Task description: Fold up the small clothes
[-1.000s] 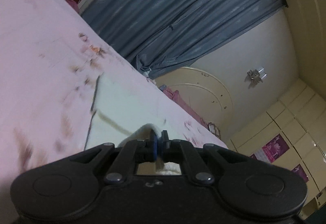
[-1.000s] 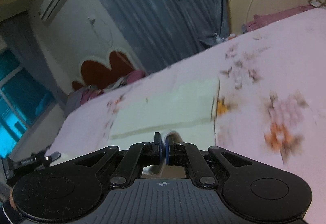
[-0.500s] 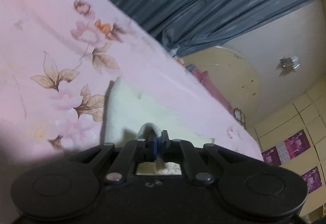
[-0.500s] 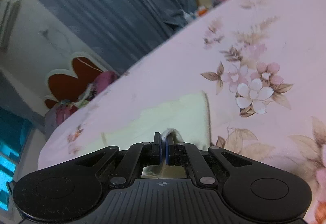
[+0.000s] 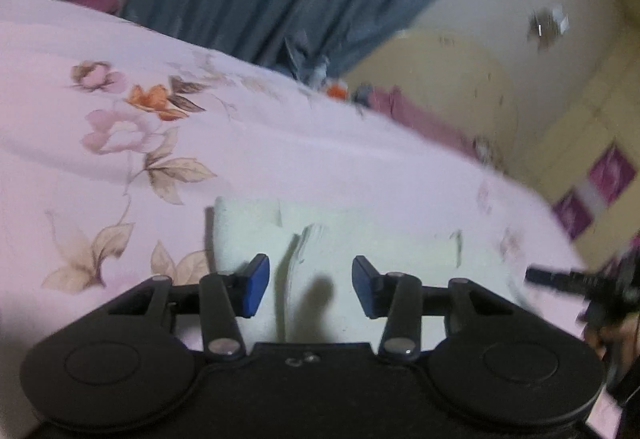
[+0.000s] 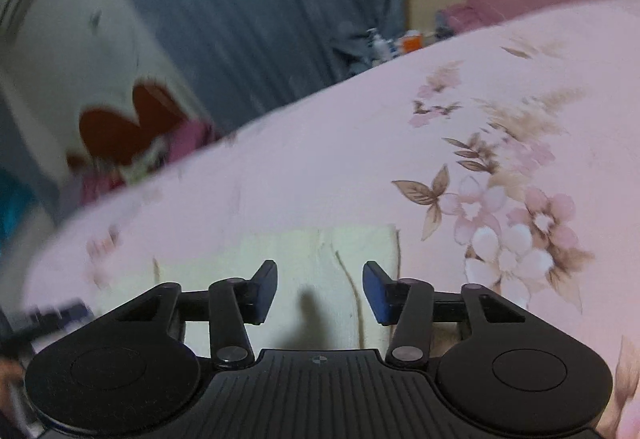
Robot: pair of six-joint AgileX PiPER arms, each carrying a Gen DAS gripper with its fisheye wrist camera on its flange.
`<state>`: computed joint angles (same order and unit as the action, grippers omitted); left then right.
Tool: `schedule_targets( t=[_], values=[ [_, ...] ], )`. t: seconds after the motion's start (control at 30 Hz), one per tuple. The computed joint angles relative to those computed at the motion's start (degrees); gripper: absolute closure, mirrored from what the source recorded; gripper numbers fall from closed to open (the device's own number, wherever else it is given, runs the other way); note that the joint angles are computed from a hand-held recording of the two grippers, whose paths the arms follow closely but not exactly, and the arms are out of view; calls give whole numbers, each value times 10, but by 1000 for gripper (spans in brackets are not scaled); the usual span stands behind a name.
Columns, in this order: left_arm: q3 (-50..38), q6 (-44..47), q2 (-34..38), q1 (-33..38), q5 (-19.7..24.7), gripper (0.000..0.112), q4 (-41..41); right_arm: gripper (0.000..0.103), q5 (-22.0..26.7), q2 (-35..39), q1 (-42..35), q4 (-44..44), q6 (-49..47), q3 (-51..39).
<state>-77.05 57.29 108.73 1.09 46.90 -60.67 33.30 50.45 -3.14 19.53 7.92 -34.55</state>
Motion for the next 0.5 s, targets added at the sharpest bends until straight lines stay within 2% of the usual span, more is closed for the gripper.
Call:
schedule_targets(
  t=[0.07,0.13,0.17,0.2,0.23,0.27,0.4,0.5],
  values=[
    [-12,-18,7,-15,-14,75,36,55,-15,28,48,-84,65,-8],
    [-32,-23,23,-29,-25,80,55,55,-27,53,69,-118,83,-9],
    [-33,-24,23,-34,-29,89,65,57,-28,59,76,-129,87,-10],
    [-31,-24,20,-37,-34,95,74,75,-25,63,83,-138,88,-11],
    [-33,-22,23,-38,-39,105,70,85,-23,70,93,-158,101,-13],
    [-25,-12,19,-34,-40,109,54,97,-28,77,99,-174,109,-12],
    [38,89,-24,-17,-59,109,-57,100,-49,46,142,-302,240,6],
    [37,115,-27,-21,-73,109,-89,101,-49,20,177,-407,347,10]
  ],
)
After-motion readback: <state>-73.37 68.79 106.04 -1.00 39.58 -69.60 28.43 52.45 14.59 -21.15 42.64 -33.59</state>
